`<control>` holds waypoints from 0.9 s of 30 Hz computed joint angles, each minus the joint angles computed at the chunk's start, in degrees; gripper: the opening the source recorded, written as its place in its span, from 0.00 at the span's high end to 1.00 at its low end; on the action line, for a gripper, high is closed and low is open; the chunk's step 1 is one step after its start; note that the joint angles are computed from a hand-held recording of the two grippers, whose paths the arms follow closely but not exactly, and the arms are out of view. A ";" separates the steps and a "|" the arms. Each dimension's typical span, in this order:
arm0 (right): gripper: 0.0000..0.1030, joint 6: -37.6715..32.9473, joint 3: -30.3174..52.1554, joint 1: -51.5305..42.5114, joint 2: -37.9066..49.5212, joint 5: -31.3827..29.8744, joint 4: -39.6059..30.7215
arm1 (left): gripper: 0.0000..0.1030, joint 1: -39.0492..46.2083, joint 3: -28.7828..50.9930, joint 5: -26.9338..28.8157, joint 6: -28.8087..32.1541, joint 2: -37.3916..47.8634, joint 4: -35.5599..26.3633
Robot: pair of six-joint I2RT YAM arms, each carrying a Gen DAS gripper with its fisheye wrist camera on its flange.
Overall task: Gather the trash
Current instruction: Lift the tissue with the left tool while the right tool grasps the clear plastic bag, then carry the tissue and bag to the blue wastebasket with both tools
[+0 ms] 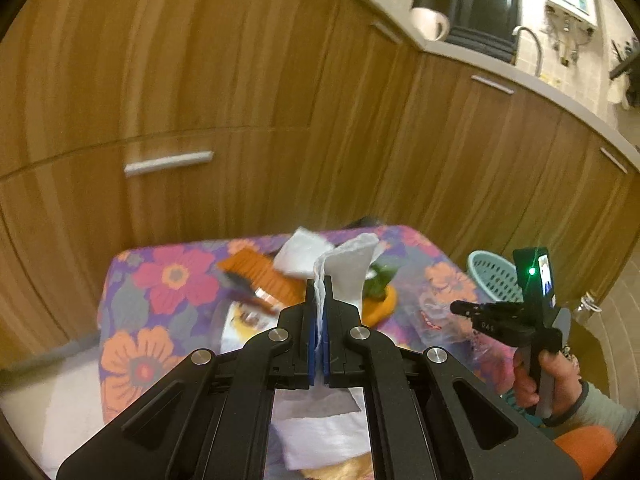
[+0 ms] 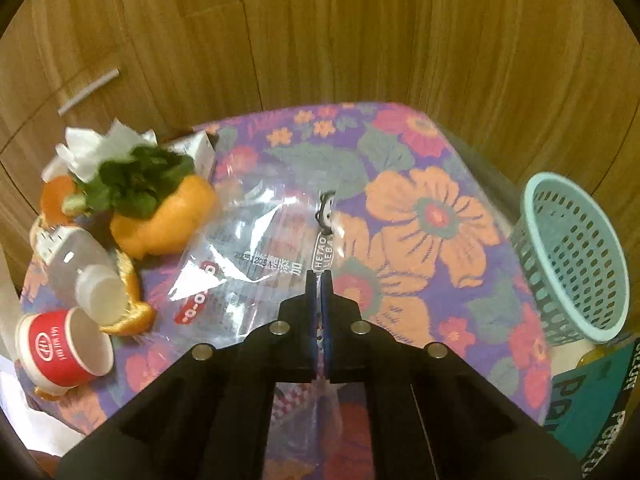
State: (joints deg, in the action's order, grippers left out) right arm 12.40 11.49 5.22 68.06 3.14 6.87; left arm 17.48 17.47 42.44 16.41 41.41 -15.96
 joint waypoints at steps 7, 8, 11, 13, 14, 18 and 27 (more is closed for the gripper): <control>1.00 -1.31 0.75 -0.89 -13.41 -0.42 -10.44 | 1.00 -8.52 3.35 -3.44 -4.82 -8.34 -3.67; 1.00 -1.50 0.65 -1.07 -14.36 -0.48 -11.24 | 1.00 -10.06 3.67 -4.52 -5.58 -8.73 -3.44; 1.00 -2.22 0.45 -2.34 -15.82 -1.30 -13.03 | 1.00 -15.20 4.53 -8.26 -8.01 -9.23 -2.35; 1.00 -3.37 -0.25 -4.47 -17.39 -2.78 -14.09 | 1.00 -18.22 4.67 -10.64 -9.12 -9.57 -1.80; 1.00 -4.35 -0.49 -6.28 -17.92 -4.40 -14.36 | 1.00 -19.57 4.74 -11.65 -9.60 -9.60 -1.62; 1.00 -8.01 -0.63 -11.41 -21.66 -8.50 -17.80 | 1.00 -23.77 4.92 -15.06 -10.67 -8.48 -0.16; 0.24 -12.42 -0.19 -14.88 -11.65 -14.47 -13.73 | 1.00 -27.60 4.01 -17.71 -11.34 -6.83 1.95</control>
